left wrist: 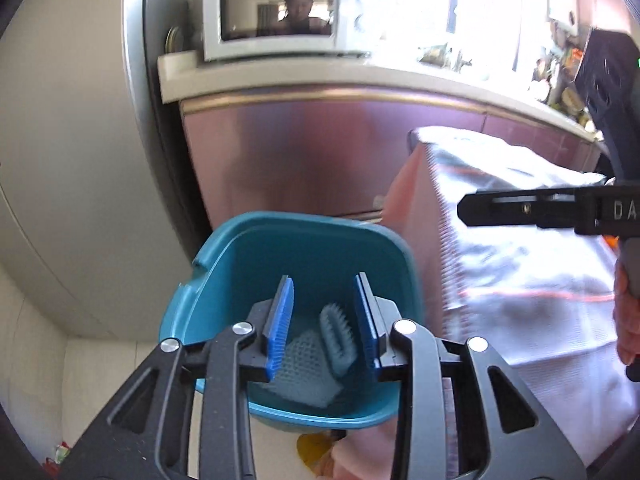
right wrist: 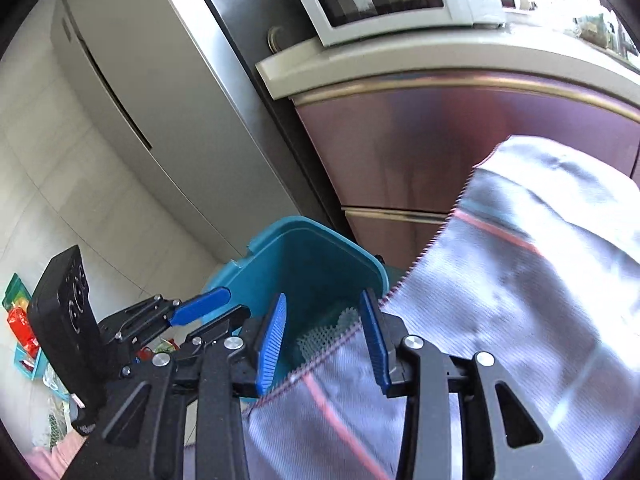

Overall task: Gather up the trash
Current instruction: 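Carry both foam nets over the teal bin and open both tools, then move both open tools back over the table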

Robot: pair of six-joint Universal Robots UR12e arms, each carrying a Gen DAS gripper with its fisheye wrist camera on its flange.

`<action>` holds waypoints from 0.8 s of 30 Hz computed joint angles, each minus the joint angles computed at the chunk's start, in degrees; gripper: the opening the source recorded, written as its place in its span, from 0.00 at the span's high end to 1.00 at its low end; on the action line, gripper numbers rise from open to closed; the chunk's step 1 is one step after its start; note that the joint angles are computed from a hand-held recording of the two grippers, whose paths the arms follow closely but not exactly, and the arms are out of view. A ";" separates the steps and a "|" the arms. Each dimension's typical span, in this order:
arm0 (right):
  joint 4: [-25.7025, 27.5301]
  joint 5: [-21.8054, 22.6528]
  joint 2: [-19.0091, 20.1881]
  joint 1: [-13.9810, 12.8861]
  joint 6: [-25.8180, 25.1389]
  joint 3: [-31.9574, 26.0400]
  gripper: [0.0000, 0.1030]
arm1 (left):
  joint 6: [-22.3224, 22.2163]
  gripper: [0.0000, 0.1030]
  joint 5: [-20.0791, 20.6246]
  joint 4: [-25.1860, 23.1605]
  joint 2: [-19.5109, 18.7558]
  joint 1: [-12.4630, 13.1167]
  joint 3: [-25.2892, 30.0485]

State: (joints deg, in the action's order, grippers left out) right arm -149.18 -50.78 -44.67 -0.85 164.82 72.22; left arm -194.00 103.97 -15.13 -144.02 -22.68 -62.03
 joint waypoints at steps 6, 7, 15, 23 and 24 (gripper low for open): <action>-7.72 3.09 -5.00 -2.98 0.07 8.14 0.56 | 3.65 0.60 -2.34 6.28 0.91 -1.44 -0.17; -8.96 3.20 -5.76 -3.44 0.29 9.34 0.56 | 4.33 0.59 -3.02 6.98 0.95 -1.73 -0.02; -21.70 0.62 -11.13 -7.41 4.54 19.16 0.51 | 8.41 0.53 -10.86 7.86 -0.43 -4.21 4.02; -29.78 -7.55 -15.32 -12.91 11.08 28.05 0.51 | 12.06 0.52 -20.68 2.33 -3.57 -7.53 10.14; -30.50 -8.47 -15.60 -13.57 12.14 28.86 0.51 | 12.58 0.52 -21.59 1.51 -4.02 -8.00 10.94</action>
State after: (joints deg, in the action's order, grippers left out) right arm -179.68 -59.26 -60.27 -14.42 176.96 101.07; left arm -181.42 82.38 -13.62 -148.04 -30.68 -51.09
